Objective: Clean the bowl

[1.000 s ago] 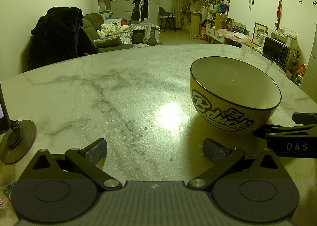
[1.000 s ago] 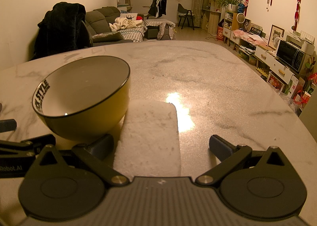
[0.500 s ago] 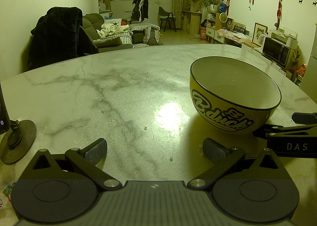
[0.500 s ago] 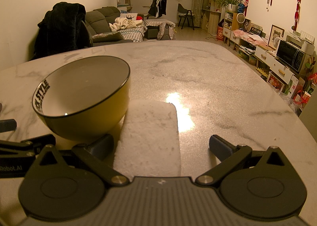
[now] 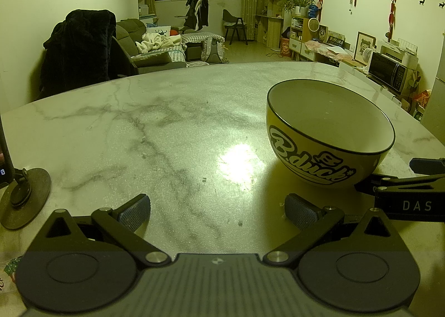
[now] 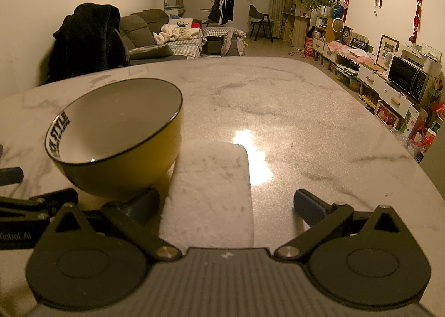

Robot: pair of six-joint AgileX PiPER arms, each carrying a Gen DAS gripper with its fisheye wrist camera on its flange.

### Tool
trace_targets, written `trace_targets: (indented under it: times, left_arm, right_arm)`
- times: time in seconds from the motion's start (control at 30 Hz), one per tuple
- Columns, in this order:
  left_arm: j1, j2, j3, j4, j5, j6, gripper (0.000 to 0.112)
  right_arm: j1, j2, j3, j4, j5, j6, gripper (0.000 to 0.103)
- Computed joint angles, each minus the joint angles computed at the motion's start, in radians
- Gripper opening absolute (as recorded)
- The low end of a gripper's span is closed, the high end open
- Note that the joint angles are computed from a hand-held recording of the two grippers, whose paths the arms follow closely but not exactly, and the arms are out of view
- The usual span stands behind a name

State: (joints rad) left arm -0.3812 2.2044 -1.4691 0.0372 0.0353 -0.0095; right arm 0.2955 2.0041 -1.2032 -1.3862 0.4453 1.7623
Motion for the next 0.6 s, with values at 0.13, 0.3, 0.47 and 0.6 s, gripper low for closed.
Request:
trace_targets:
  times: [0.13,0.3,0.47,0.6]
  left_arm:
    - [0.0,0.0,0.0,-0.005,0.0,0.005,0.103]
    - [0.0,0.0,0.0,-0.014,0.0,0.014,0.103]
    - [0.0,0.0,0.0,-0.014,0.0,0.014,0.103]
    - [0.0,0.0,-0.001,-0.014,0.0,0.014,0.103]
  right_arm:
    - [0.0,-0.001,0.001,-0.001,0.0,0.001,0.103]
    - [0.0,-0.002,0.002,-0.001,0.0,0.001,0.103]
    - [0.0,-0.003,0.003,-0.002,0.0,0.002,0.103]
    - [0.0,-0.004,0.006,-0.004,-0.001,0.004,0.103]
